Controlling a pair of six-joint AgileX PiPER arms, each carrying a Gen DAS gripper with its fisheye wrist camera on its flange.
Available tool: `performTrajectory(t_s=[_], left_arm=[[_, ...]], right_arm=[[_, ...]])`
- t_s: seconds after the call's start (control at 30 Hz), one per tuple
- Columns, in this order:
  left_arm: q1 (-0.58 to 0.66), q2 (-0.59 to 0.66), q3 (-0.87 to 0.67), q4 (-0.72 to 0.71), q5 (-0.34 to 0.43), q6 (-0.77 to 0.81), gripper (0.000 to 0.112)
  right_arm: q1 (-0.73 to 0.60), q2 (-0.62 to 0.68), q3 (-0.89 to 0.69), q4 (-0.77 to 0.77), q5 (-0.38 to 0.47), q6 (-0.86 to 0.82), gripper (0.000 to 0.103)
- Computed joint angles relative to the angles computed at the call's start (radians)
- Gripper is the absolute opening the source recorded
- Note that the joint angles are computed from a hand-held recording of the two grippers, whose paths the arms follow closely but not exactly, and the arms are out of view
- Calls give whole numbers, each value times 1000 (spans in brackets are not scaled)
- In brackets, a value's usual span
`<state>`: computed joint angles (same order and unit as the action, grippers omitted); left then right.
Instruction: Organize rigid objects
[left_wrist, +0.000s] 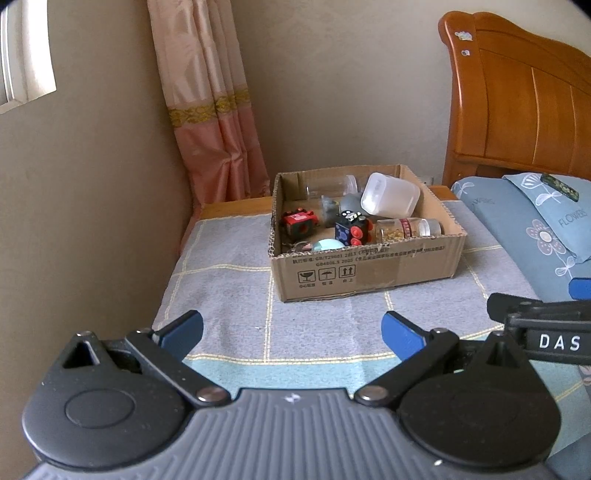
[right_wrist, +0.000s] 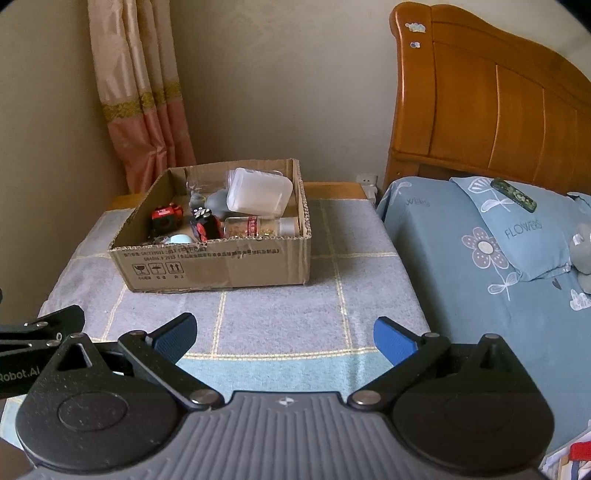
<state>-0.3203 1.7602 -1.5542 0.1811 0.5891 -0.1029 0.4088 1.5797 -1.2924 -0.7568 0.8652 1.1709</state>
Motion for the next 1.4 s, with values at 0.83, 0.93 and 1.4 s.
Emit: performTrajectory(t_s=[0.83,0.93,1.4], left_arm=[[-10,-13,8,12,-4,-7,102],[-9,-13,9,11,-5,-6,102],[-6,-16,17,-6,-11,12,102]], right_arm=[[-5,-12,14,-3,-11,11,103],[-3,-12,14,-5,-11,12,103],[-1,-12,12,-6,-9,12,103]])
